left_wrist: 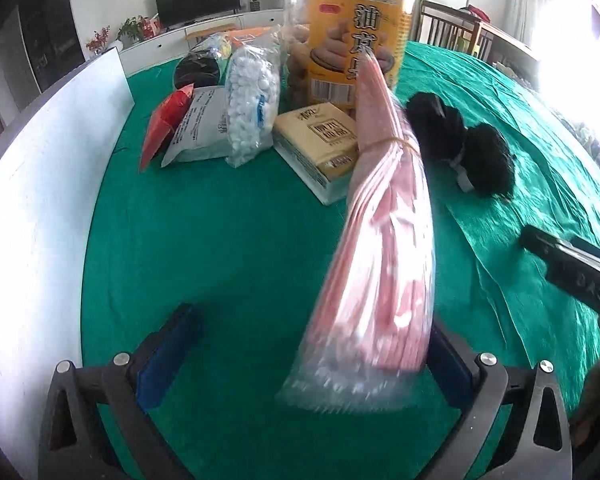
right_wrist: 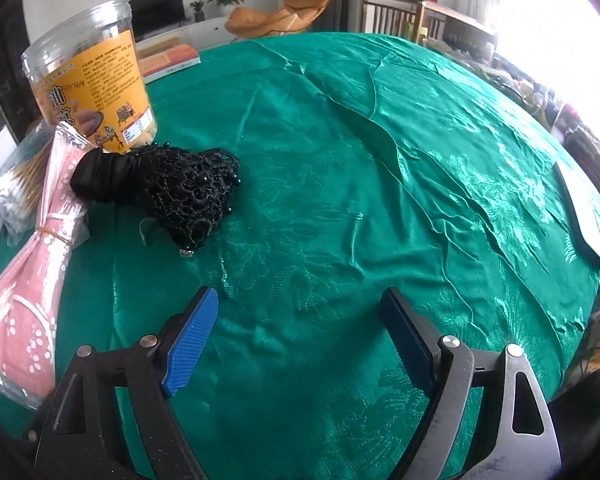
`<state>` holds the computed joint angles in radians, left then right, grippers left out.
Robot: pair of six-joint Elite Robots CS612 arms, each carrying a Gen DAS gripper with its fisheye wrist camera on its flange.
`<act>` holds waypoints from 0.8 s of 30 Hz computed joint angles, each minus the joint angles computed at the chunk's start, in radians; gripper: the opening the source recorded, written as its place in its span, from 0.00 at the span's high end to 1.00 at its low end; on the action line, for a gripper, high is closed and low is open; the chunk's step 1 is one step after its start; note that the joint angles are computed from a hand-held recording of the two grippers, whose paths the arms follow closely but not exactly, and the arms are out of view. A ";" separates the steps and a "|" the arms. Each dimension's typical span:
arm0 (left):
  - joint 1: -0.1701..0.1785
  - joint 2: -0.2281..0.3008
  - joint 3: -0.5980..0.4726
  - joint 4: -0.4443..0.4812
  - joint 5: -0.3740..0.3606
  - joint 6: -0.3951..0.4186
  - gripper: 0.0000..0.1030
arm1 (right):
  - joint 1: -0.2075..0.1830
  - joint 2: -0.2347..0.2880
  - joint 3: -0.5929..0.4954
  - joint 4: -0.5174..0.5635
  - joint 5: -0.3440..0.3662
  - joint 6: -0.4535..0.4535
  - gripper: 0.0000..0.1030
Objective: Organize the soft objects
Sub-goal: 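Return both open tools over the table near the remaining items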
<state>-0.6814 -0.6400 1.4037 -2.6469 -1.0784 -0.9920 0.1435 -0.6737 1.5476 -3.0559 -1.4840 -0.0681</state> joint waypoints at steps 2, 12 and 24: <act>0.006 0.010 -0.006 -0.019 0.027 0.002 0.00 | 0.001 0.002 -0.002 -0.002 -0.003 -0.003 0.14; 0.010 0.019 -0.007 -0.041 0.043 0.011 0.00 | 0.010 0.003 0.011 -0.032 -0.019 0.004 0.11; 0.010 0.019 -0.008 -0.041 0.044 0.011 0.00 | 0.011 0.004 0.010 -0.032 -0.020 0.004 0.11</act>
